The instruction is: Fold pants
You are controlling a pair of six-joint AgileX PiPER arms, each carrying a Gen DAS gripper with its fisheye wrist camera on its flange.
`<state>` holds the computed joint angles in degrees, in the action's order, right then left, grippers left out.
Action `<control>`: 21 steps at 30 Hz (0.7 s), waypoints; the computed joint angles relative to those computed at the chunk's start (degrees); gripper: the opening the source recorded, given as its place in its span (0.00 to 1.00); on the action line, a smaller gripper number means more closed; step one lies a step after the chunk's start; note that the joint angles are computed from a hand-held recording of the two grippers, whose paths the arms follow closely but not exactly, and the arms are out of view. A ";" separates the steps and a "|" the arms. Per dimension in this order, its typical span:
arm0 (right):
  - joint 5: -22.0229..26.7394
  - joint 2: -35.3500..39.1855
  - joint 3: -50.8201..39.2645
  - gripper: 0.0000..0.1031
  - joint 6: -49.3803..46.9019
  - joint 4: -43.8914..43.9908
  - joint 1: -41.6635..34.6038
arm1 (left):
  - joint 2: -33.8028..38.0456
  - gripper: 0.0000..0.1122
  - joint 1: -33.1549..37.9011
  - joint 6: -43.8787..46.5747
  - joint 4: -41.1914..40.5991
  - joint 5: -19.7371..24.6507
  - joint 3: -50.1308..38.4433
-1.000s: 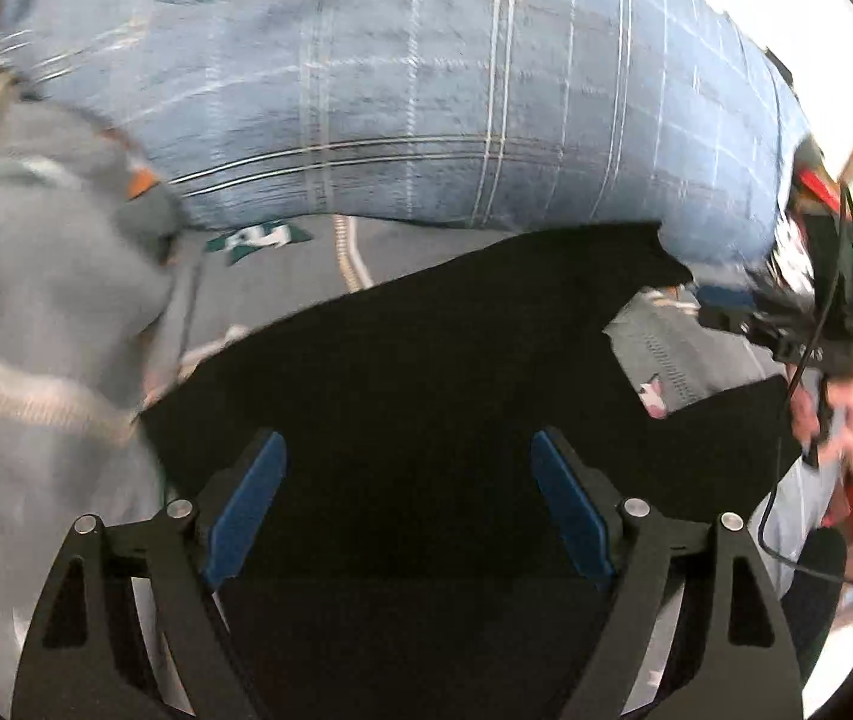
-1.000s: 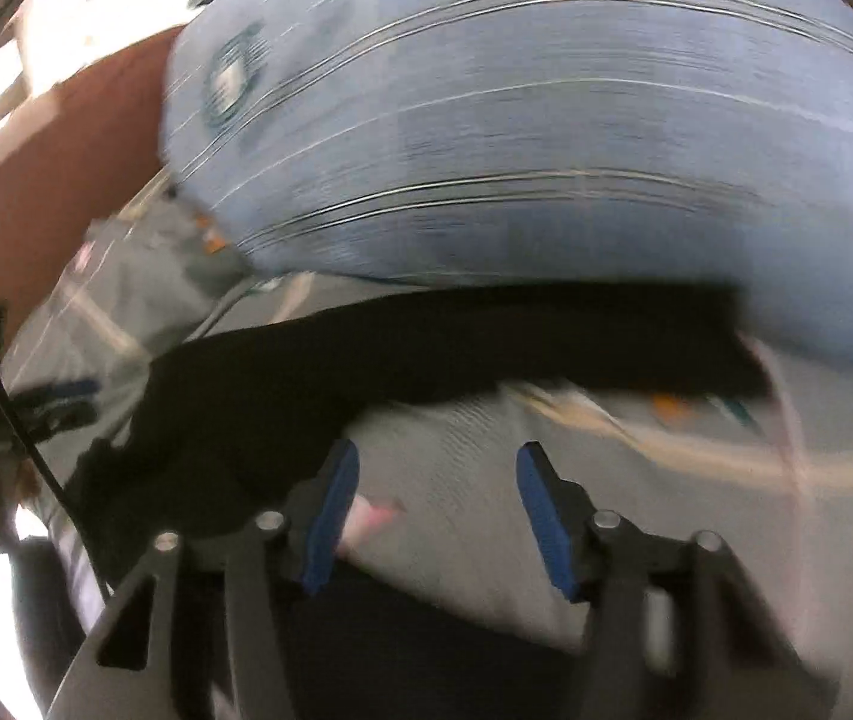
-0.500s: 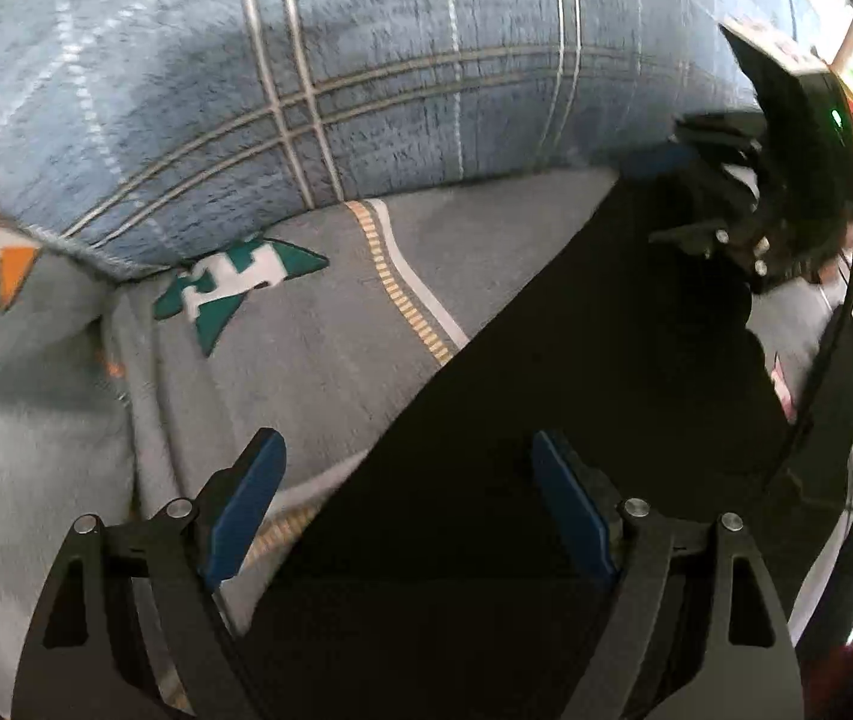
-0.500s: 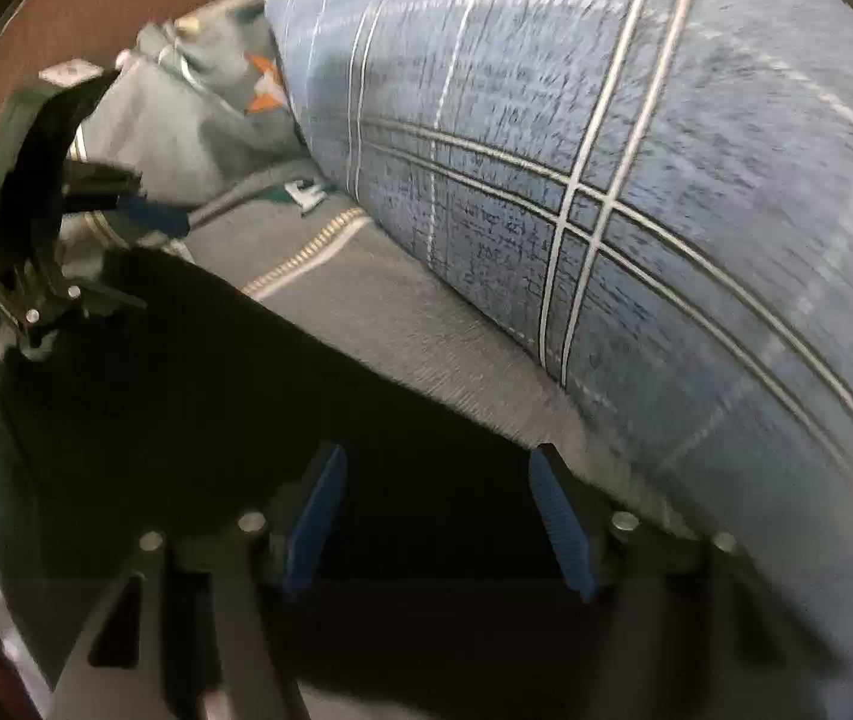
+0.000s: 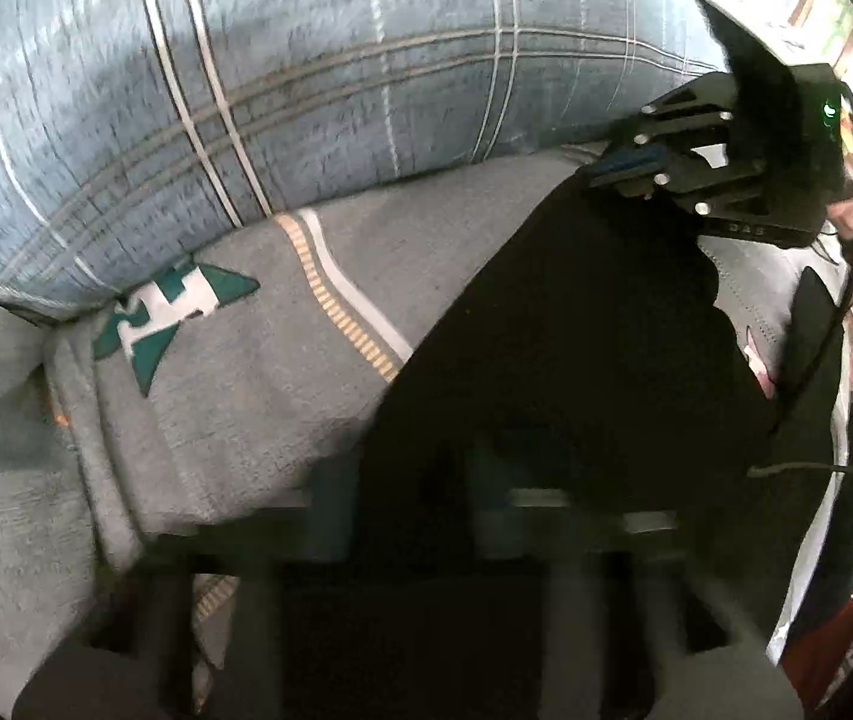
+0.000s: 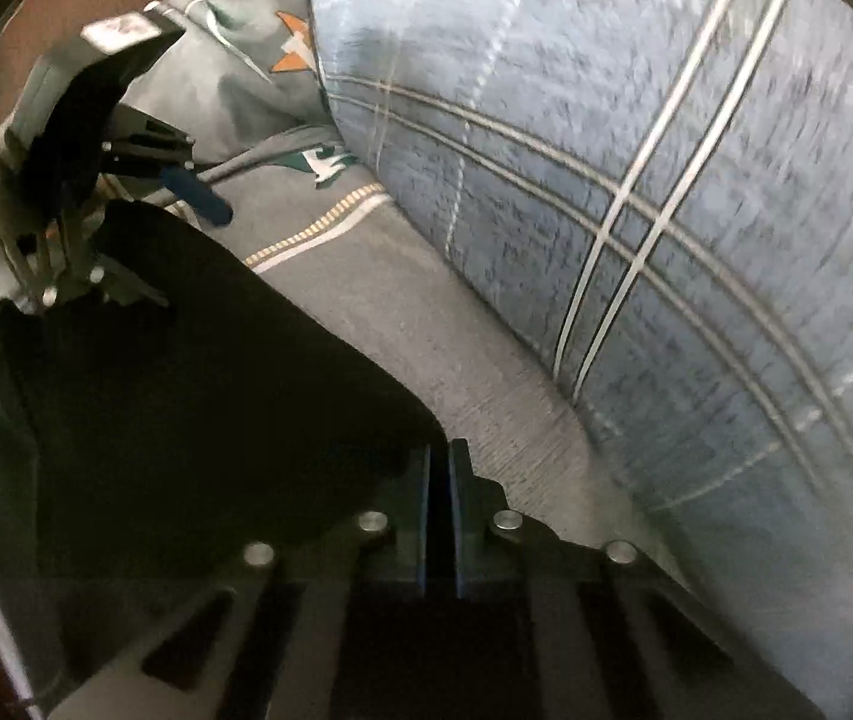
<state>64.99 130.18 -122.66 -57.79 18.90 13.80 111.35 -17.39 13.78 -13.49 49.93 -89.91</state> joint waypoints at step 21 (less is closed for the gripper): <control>-5.61 -66.20 80.24 0.04 -25.60 23.46 -24.61 | -35.96 0.06 -33.65 -50.43 23.24 -5.37 32.95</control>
<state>59.37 63.99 -42.42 -83.38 42.36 -10.81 75.39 -51.04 -36.65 9.75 44.56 -56.95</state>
